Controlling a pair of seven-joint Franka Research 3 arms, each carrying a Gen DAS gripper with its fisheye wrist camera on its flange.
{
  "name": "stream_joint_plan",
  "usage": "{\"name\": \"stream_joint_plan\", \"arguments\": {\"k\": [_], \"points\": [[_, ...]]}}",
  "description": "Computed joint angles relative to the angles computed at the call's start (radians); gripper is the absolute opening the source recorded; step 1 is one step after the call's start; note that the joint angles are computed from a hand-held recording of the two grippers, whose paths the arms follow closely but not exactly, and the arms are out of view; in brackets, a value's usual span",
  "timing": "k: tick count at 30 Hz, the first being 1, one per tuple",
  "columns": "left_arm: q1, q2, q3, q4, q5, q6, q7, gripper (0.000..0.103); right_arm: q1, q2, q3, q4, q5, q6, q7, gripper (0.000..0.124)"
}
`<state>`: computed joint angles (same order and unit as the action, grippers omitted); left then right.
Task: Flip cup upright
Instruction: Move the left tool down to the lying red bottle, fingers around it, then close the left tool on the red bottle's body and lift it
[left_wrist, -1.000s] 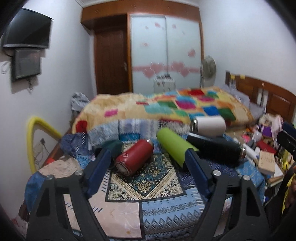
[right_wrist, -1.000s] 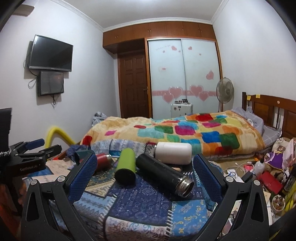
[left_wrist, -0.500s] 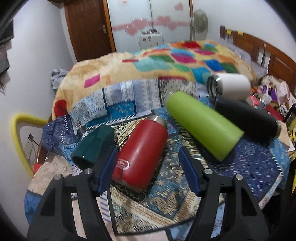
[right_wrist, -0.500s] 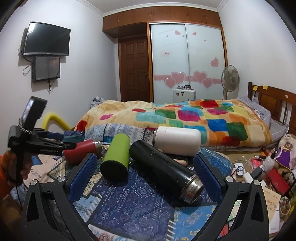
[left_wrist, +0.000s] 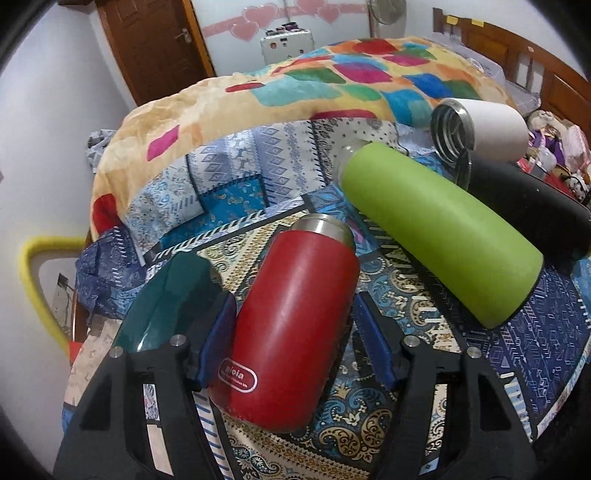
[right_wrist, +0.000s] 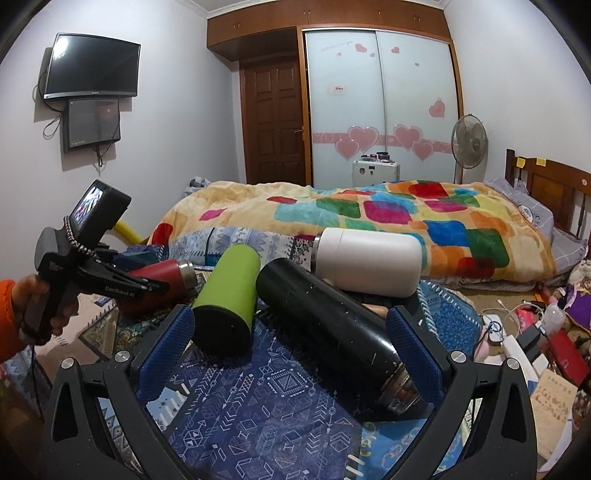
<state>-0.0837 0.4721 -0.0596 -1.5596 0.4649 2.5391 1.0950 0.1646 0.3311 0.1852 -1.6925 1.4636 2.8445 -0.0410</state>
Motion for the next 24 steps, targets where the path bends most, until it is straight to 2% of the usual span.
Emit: {"name": "stream_joint_plan", "arguments": {"k": [3, 5, 9, 13, 14, 17, 24], "points": [[0.01, 0.029, -0.022, 0.047, -0.04, -0.041, 0.053, 0.066, 0.001, 0.009, -0.001, 0.007, -0.014, -0.003, 0.018, 0.103], [-0.003, 0.046, -0.016, 0.079, -0.037, -0.074, 0.056, 0.066, 0.0, 0.014, 0.001, 0.012, -0.019, -0.002, 0.024, 0.103], [-0.005, 0.066, -0.017, 0.105, -0.05, -0.081, 0.072, 0.066, -0.005, 0.017, 0.006, 0.013, -0.024, -0.006, 0.031, 0.103], [0.002, 0.111, -0.028, 0.164, -0.088, -0.141, 0.103, 0.066, -0.008, 0.018, 0.008, 0.014, -0.027, -0.007, 0.037, 0.103], [0.011, 0.118, -0.035, 0.171, -0.11, -0.145, 0.112, 0.063, -0.008, 0.019, 0.008, 0.016, -0.026, -0.006, 0.035, 0.103], [0.008, 0.108, -0.027, 0.142, -0.115, -0.101, 0.093, 0.062, -0.008, 0.024, 0.009, 0.021, -0.026, -0.001, 0.034, 0.103], [-0.028, 0.033, 0.0, 0.023, -0.038, -0.025, 0.017, 0.062, -0.013, 0.024, 0.014, 0.024, -0.039, -0.001, 0.04, 0.103]]}}
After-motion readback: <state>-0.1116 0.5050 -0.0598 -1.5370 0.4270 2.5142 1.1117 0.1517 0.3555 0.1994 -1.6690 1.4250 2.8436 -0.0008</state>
